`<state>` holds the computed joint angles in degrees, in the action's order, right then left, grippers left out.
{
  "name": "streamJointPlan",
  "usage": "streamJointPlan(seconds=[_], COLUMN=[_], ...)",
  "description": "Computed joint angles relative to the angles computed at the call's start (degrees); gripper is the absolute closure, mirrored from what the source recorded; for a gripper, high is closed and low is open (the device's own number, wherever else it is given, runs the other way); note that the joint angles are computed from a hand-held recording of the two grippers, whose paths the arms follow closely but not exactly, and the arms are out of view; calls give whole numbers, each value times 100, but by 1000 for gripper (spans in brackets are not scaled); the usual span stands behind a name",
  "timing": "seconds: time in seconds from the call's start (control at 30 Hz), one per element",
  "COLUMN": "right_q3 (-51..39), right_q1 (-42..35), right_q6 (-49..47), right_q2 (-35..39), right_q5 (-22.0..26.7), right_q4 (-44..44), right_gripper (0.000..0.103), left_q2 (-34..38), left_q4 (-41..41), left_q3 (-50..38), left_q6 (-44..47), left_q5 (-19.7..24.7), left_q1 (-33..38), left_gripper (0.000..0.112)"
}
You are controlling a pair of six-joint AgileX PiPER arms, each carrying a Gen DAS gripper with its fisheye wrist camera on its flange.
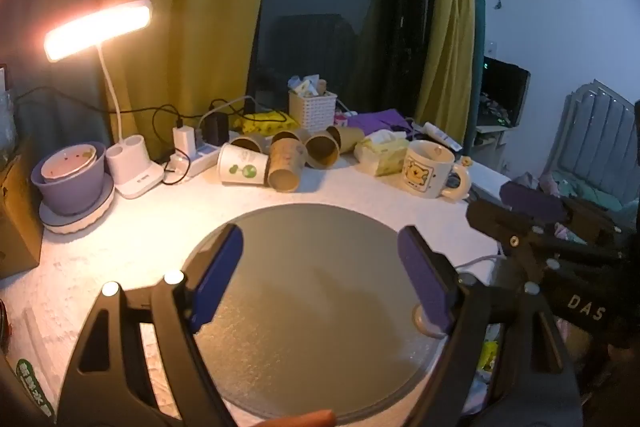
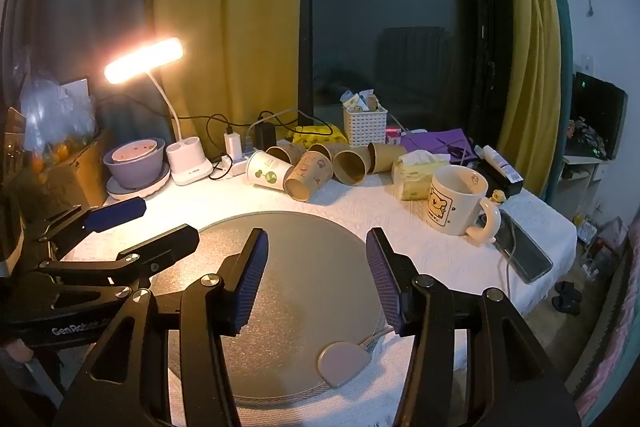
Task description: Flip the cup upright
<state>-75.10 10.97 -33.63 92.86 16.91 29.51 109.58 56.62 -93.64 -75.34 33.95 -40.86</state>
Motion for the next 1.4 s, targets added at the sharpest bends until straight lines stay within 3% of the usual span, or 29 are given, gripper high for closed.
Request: streamJointPlan(seconds=[1.4], right_q3=[0], right_q1=[-43], right_q6=[-194], right_q2=[32], right_q5=[1], right_q4=[206], right_gripper=[49], left_q2=[-43], left_q4=[59], left_q3=[117], left_q6=[-49], left_q5=[-76], left_q1=[66], left_gripper=[31])
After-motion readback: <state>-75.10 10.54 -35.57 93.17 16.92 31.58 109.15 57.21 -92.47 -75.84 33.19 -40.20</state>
